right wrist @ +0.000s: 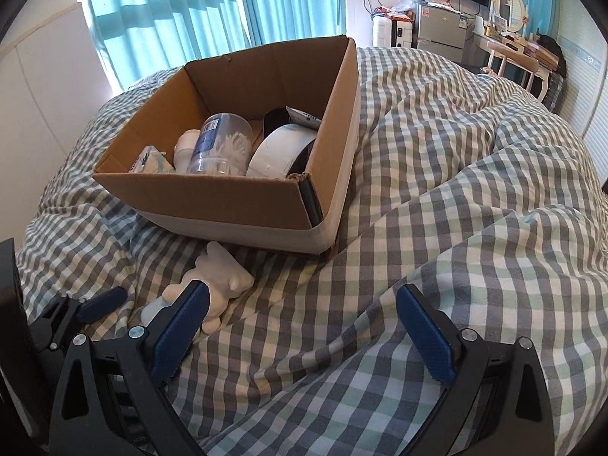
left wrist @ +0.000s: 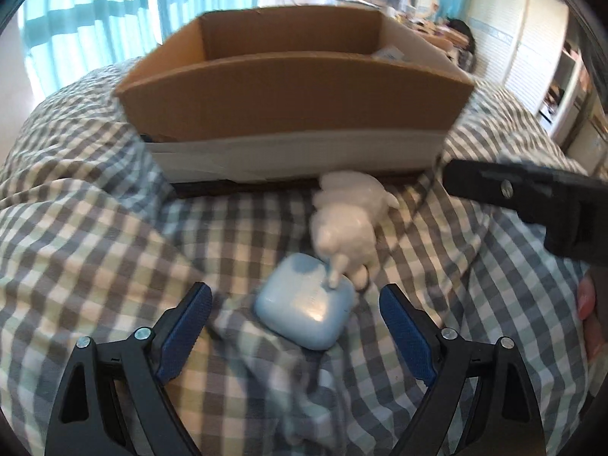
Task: Organize objects
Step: 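Grasp the white Huawei earbud case with the left gripper while the right gripper grasps the white figurine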
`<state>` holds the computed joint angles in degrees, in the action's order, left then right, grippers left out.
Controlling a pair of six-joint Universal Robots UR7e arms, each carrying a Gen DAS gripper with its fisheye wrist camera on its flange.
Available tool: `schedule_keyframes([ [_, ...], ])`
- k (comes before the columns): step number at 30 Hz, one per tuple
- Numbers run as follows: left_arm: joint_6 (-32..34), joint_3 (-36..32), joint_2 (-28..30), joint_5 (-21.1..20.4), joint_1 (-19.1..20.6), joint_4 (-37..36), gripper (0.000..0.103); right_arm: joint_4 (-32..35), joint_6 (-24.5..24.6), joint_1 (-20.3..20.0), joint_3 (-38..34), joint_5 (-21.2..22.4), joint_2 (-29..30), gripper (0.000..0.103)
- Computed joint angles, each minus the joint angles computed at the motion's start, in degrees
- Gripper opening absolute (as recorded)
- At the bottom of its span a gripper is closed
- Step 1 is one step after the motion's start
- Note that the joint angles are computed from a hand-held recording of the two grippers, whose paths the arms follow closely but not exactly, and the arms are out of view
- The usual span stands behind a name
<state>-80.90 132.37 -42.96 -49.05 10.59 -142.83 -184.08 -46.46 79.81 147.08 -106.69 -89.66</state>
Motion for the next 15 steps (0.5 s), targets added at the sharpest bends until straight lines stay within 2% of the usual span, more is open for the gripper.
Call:
schedule_keyframes([
  [2,3.6,-0.3,1.2,-1.5,1.2,-3.3,0.073,0.6,0.3,0.1,-0.2,-0.1,0.1,0.099],
  [4,4.5,-0.7,1.8,-2.4,2.0,-3.6,0.069,0.9,0.3,0.1,-0.2,-0.1,0.0,0.099],
  [5,4.3,-0.4,1.6,-2.4,2.2,-4.1,0.061,0.9,0.2,0.0,-0.2,-0.1,0.0,0.099],
  [6,3.8,-0.1,1.4,-2.4,2.2,-4.3,0.057,0.8,0.2,0.1,-0.2,-0.2,0.0,0.099],
  [10,2.5,1.9,-0.3,-2.7,1.5,-7.4,0.057,0.9,0.4,-0.1,-0.1,-0.1,0.0,0.099],
  [15,-2.4,2.8,-3.9,-4.2,-0.9,-3.0,0.057,0.4,0.5,-0.4,0.2,0.1,-0.2,0.099],
])
